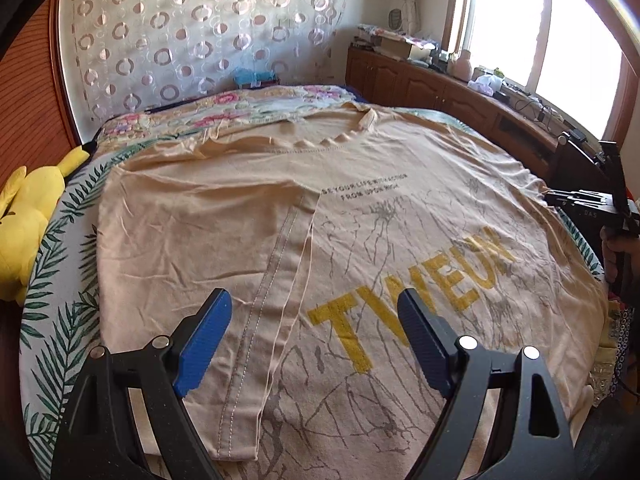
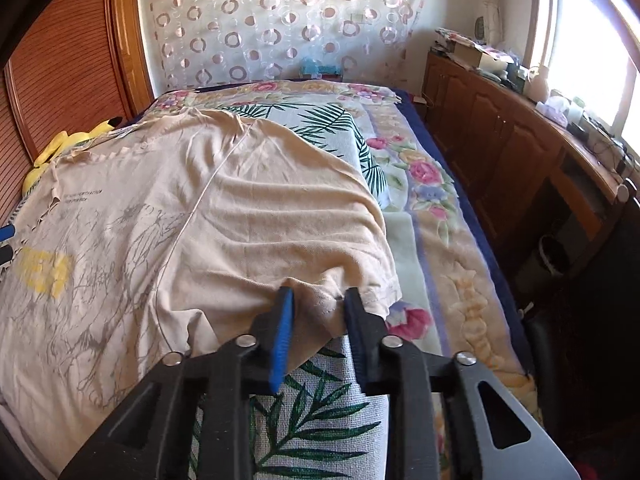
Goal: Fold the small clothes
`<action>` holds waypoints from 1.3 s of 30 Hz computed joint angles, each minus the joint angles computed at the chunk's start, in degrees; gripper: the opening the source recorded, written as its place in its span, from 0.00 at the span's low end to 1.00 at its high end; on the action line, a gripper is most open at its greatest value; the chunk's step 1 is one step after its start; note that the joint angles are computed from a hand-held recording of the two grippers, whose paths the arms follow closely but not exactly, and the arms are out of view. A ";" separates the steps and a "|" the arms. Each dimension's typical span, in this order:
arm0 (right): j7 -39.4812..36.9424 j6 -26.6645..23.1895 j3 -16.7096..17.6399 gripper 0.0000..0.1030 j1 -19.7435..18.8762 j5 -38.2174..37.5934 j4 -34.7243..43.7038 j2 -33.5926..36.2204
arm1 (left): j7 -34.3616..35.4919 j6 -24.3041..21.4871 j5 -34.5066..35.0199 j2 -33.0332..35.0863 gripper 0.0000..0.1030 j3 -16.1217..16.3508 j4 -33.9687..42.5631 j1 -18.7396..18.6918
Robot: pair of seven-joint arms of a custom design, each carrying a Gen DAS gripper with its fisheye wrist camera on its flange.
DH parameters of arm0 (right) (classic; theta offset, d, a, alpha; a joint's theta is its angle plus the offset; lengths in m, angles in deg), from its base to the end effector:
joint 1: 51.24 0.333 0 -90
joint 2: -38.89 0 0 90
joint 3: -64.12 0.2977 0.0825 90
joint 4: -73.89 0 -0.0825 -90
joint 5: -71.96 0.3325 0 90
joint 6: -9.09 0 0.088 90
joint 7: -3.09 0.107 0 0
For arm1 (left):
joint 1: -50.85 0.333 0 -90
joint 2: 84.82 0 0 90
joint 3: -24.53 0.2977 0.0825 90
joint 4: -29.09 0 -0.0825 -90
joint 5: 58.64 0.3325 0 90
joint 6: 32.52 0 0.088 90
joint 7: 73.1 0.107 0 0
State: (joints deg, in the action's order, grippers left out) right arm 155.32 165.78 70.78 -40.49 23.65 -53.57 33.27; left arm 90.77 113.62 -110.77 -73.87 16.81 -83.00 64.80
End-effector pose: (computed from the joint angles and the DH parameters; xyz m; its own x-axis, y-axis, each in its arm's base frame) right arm 0.4734 0.1801 0.4829 -0.1071 -0.9937 0.0318 -0.7038 0.0532 -0.7084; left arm 0.5761 0.0775 0.4299 -0.5040 -0.8596 0.0846 -0.6588 0.3192 -0.6813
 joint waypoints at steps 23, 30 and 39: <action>-13.02 7.50 0.48 0.07 9.48 5.12 14.79 10.90 | -5.50 2.69 7.77 1.04 0.83 -1.14 -0.26 -0.35; -15.43 5.86 -3.45 0.35 13.90 9.09 14.13 12.08 | -5.55 2.82 7.86 0.99 0.83 -1.24 -0.35 -0.29; -2.77 6.54 -3.76 0.39 10.79 0.03 9.62 7.33 | -5.67 3.05 8.09 1.01 0.83 -1.33 -0.37 -0.28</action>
